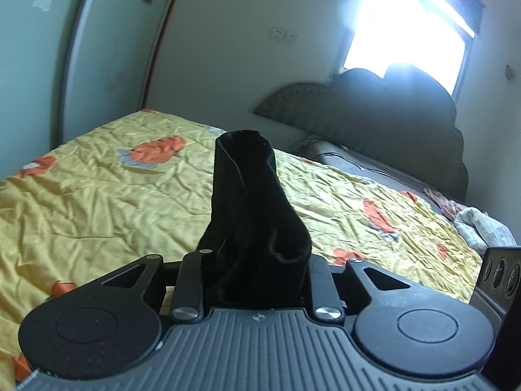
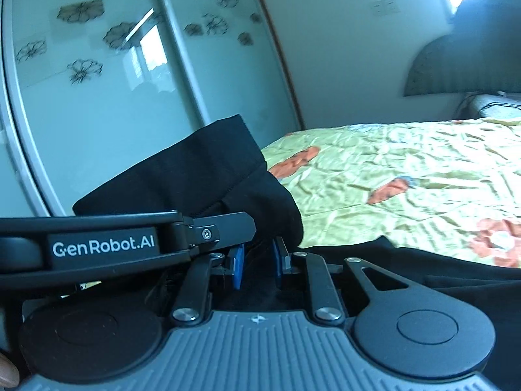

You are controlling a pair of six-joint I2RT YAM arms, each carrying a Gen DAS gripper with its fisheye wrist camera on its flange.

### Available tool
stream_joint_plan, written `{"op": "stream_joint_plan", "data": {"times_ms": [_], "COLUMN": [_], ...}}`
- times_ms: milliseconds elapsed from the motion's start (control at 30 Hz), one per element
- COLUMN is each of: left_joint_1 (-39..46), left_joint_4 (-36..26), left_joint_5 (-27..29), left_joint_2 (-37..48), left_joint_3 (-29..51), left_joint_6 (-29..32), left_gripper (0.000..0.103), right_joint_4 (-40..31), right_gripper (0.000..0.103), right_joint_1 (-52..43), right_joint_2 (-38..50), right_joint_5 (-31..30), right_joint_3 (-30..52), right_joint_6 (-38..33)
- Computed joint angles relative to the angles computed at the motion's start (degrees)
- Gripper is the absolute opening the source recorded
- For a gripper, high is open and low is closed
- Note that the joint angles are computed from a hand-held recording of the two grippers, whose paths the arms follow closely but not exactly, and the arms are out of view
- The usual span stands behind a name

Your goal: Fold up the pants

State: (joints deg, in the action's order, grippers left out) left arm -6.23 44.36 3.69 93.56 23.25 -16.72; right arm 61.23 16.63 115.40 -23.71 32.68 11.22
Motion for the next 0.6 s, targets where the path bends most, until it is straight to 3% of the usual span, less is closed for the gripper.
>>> {"op": "stream_joint_plan", "data": {"times_ms": [600], "left_joint_1": [-19.04], "left_joint_4": [-1.73], "left_joint_5": [-10.20], "left_joint_2": [7.83], "left_joint_3": [8.71], "left_joint_6": [1.06], "left_gripper": [0.030], "right_joint_4": [11.04], "right_gripper": [0.018], "right_joint_1": [-18.07], "right_joint_2": [2.53], "right_joint_5": [-9.07], "right_joint_3": [-7.89], "right_joint_6": [4.14]}}
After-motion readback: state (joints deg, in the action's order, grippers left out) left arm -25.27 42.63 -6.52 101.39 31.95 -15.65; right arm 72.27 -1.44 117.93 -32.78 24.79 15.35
